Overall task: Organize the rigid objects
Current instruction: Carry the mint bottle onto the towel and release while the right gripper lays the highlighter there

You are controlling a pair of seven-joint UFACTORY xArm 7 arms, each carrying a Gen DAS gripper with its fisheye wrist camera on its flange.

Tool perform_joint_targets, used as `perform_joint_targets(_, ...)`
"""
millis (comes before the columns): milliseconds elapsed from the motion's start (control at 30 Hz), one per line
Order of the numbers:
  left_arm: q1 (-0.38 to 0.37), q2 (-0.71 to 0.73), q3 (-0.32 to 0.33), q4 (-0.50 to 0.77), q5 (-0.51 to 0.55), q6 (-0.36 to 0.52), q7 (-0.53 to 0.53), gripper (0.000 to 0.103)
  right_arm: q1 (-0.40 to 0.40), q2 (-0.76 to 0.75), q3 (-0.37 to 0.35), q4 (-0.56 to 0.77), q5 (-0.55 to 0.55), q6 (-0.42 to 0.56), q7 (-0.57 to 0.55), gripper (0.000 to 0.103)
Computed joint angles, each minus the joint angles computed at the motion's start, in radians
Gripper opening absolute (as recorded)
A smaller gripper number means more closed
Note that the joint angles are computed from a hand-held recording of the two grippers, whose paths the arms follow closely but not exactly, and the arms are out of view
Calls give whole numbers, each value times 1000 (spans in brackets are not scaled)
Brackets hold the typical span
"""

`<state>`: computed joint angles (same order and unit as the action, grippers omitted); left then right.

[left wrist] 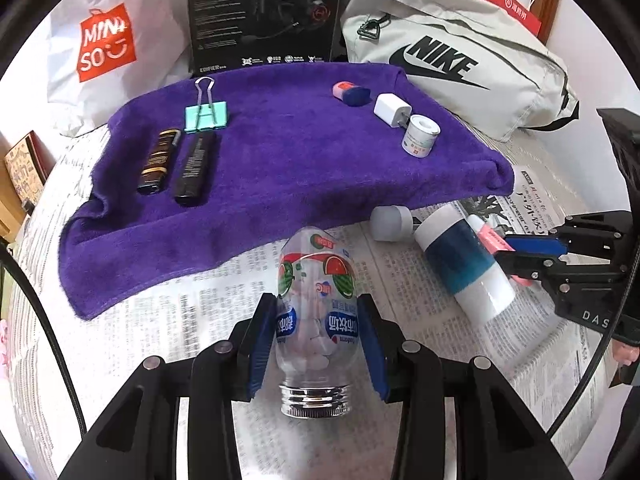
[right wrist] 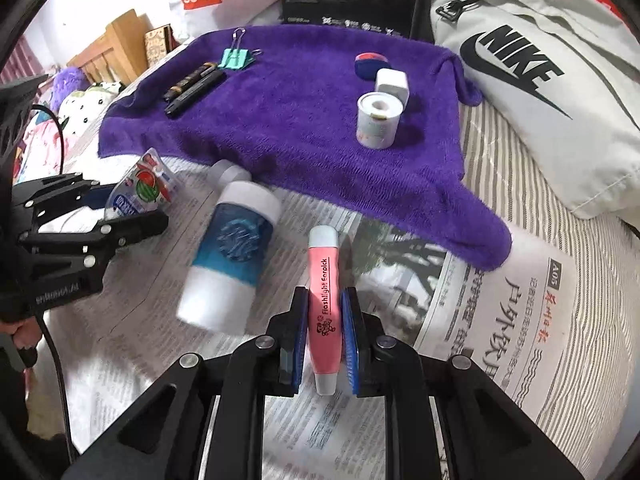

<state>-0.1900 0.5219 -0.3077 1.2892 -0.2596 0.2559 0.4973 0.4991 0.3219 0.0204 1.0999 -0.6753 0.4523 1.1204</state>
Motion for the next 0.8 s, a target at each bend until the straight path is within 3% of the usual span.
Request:
perform_joint_targets(300, 84, -34, -51, -2, -93, 29, 72, 39, -5, -79, 15, -58, -38, -25, 49, 17)
perform_joint_targets(800, 57, -17, -7, 117, -153, 105, 112, 39, -52, -87, 29, -14, -40, -31, 10, 17)
